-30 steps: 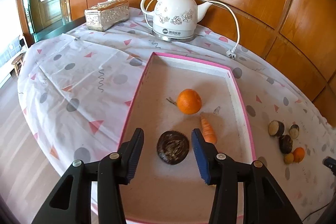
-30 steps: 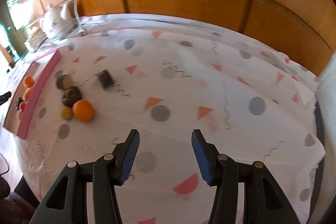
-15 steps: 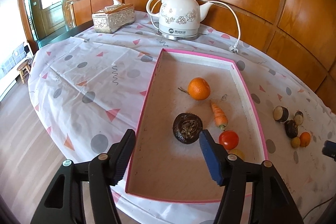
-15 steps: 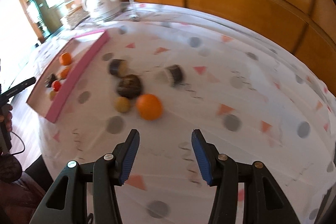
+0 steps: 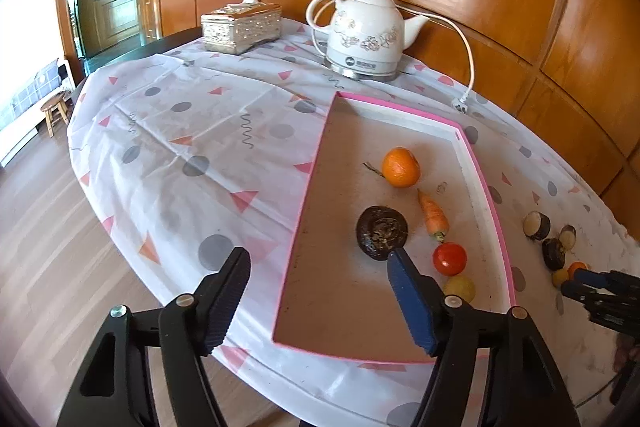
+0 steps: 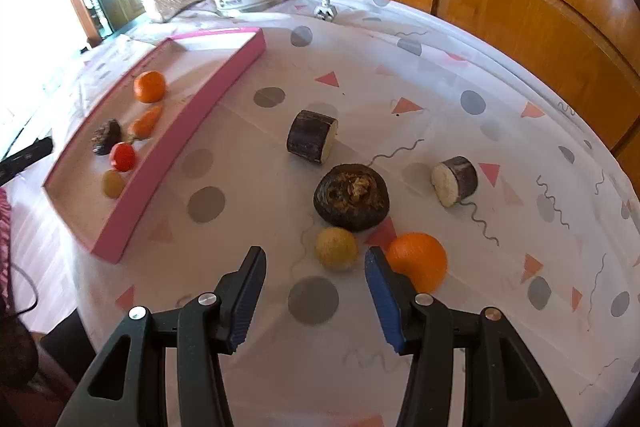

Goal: Organize fruits
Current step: 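Reach the right gripper to the yellow round fruit and close on it, then carry the yellow fruit with the right gripper into the tray and release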

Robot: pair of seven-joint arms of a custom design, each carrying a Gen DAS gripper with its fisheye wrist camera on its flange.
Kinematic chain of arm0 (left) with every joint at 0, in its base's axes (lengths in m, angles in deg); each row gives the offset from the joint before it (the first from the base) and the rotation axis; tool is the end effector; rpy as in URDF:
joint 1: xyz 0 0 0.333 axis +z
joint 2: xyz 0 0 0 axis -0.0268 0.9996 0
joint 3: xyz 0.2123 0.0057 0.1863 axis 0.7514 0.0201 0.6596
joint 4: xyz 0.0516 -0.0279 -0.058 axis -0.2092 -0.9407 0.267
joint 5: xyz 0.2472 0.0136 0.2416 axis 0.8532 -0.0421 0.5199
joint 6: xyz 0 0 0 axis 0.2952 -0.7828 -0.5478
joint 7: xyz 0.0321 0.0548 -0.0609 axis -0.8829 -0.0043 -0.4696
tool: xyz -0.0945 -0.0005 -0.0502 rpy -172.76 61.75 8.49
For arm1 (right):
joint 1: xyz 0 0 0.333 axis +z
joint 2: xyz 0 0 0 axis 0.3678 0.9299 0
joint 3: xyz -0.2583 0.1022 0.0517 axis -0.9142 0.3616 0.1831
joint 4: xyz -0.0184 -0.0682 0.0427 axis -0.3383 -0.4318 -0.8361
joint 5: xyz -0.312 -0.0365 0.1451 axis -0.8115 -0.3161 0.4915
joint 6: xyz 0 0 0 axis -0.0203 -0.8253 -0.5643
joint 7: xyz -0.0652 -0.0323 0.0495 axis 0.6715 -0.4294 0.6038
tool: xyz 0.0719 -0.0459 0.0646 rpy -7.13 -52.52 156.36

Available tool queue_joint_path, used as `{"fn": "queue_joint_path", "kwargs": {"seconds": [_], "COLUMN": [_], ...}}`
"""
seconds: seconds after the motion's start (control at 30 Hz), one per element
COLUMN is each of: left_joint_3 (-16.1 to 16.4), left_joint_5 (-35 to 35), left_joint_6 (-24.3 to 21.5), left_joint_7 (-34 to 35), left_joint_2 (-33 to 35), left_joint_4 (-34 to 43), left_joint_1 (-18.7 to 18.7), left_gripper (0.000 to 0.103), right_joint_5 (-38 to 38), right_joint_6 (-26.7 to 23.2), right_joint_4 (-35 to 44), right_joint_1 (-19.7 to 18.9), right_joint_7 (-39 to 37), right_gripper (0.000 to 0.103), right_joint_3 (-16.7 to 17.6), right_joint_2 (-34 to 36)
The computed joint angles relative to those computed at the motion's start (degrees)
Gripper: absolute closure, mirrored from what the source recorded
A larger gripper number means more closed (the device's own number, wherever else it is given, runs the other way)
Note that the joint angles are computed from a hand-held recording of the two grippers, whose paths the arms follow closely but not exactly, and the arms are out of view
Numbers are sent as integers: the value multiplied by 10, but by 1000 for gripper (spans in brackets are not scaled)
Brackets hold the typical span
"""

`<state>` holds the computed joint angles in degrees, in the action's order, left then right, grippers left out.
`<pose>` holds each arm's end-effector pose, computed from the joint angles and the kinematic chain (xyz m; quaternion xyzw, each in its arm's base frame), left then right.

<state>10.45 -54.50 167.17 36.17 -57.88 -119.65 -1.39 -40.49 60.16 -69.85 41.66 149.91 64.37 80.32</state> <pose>0.4951 -0.0961 0.4998 -0.6921 0.6274 -0.2904 0.2075 0.4978 0.2455 0.4966 -0.7440 0.6184 -0.1361 0.2133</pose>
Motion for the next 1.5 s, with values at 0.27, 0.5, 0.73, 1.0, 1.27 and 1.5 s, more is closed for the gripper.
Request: {"fn": "queue_joint_path", "kwargs": {"seconds": [0.27,0.5,0.73,1.0,1.27,1.5], "left_joint_3": [-20,-23,-28,-28,-24,-32], "left_joint_5": [71,109,129,118,96,99], "left_joint_6": [10,18,32,34,42,41], "left_joint_7": [-97,-140,-152,-148,-140,-149], "left_joint_2": [-24,-30,-38,-44,-48,-51], "left_joint_4": [-20,-28,-36,-42,-49,-52], "left_joint_1": [46,60,68,70,70,82], "left_gripper": [17,17,15,15,7,7], "right_joint_5": [-70,-48,-85,-68,-38,-12], "right_joint_6": [-58,-40,-53,-36,2,29], "right_joint_4": [52,38,45,31,33,71], "right_joint_1": [9,2,13,23,39,54], "right_joint_7": [66,72,100,80,50,14], "right_gripper": [68,70,77,77,77,77], "right_joint_3": [-2,-3,0,10,22,33], "right_joint_2": [52,45,47,36,25,40]}}
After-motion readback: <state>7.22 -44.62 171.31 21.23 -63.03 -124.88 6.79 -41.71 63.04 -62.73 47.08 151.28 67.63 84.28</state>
